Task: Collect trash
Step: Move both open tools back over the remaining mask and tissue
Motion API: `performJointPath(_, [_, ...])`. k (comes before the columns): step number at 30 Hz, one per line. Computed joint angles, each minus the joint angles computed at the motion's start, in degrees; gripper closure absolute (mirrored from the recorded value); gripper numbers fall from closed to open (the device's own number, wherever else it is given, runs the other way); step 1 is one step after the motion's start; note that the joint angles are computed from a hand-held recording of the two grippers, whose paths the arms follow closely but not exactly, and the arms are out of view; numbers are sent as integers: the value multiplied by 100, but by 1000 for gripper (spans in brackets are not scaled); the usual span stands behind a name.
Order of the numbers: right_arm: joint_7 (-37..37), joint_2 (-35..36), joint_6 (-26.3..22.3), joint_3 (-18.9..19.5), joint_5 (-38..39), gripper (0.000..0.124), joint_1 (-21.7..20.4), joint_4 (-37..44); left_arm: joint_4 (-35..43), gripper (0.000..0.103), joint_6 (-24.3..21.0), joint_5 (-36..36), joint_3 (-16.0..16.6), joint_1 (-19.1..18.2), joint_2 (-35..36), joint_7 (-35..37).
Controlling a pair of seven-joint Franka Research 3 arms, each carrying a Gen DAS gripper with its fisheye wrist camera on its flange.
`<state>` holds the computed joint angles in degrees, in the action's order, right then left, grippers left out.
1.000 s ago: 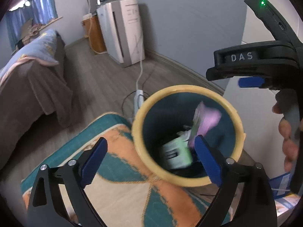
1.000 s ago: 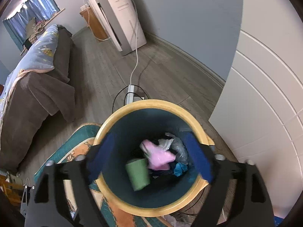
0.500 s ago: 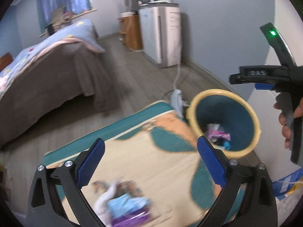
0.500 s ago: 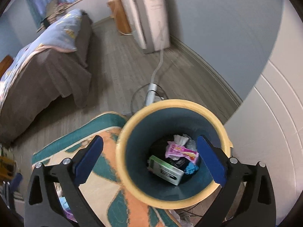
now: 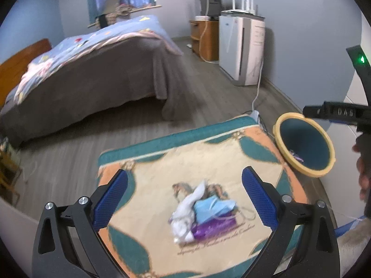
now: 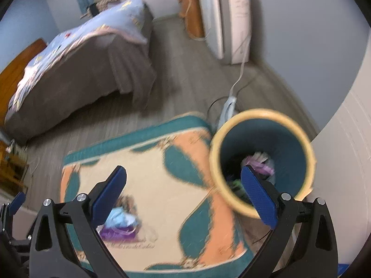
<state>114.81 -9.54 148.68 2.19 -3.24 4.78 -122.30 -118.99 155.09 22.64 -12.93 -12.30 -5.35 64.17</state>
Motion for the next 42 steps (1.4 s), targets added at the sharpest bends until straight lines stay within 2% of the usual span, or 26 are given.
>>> performJointPath(7, [133, 125, -210, 194, -117, 27, 229, -45, -637, 5, 282, 374, 80, 223, -385, -236])
performJointPath(13, [265, 476, -513, 241, -451, 27, 466, 124, -751, 5, 126, 257, 177, 377, -256, -202])
performJointPath(20, [28, 1007, -649, 187, -503, 27, 788, 478, -702, 5, -91, -203, 283, 401, -71, 331])
performJointPath(25, [-404, 1394, -773, 130, -271, 27, 984, 722, -736, 5, -166, -579, 341, 414, -41, 682])
performJointPath(29, [-826, 1654, -883, 126, 379, 31, 1050, 902, -659, 6, -434, -504, 322, 496, -11, 432])
performJointPath(38, [-1385, 2228, -1525, 104, 808, 69, 1216, 1452, -610, 6, -570, -678, 343, 524, 80, 536])
performJointPath(39, [-1428, 2256, -1556, 103, 858, 80, 1224, 1471, -599, 6, -577, -699, 339, 517, 97, 564])
performJointPath(40, [-1526, 2280, -1588, 116, 1015, 101, 1196, 1492, -585, 6, -586, -730, 338, 508, 121, 624])
performJointPath(42, [-1658, 2288, -1600, 125, 1323, 116, 1141, 1501, -549, 7, -607, -825, 332, 483, 179, 759])
